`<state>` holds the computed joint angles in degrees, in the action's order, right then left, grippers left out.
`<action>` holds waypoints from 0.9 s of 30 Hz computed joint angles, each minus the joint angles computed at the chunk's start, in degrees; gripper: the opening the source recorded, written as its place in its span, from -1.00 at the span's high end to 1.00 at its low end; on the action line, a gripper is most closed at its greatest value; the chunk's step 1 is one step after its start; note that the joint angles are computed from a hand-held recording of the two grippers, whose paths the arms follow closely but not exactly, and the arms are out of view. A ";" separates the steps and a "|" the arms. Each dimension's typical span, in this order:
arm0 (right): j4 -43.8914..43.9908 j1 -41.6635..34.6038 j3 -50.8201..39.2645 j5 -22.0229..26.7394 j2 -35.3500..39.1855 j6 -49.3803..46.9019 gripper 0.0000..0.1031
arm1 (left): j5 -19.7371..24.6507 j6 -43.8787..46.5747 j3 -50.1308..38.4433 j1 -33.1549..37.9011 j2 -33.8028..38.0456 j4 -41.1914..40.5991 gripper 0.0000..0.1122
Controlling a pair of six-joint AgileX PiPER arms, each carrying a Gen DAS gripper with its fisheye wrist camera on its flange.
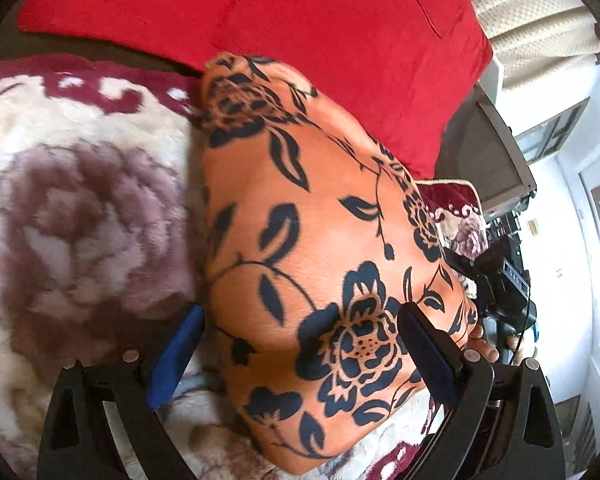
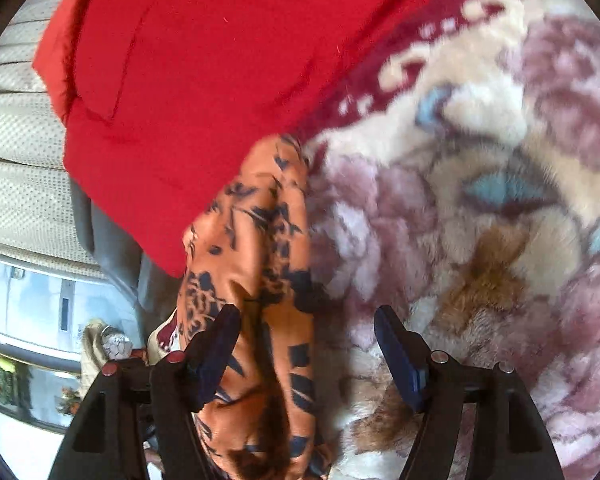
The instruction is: Fold small clothes
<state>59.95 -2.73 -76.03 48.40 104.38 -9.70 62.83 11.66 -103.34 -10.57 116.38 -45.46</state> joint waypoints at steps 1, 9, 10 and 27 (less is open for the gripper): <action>2.29 -0.21 0.22 0.55 0.71 -2.12 -0.46 | 0.17 0.11 0.06 -0.36 0.18 -0.39 -0.73; 11.33 2.68 -3.03 2.55 5.53 -9.67 -0.54 | -3.99 0.36 2.75 -2.16 -0.17 -4.27 -0.73; 10.45 3.83 -3.28 0.77 5.26 -9.14 -0.54 | -4.64 0.84 3.57 -2.05 -0.63 -5.03 -0.70; -13.40 20.45 -8.59 -18.37 -1.14 8.78 0.03 | -10.77 5.42 13.21 0.39 -12.40 -4.16 0.18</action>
<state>46.55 17.72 -84.63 30.03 103.24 -0.92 52.06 17.09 -90.13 -10.18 103.97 -49.62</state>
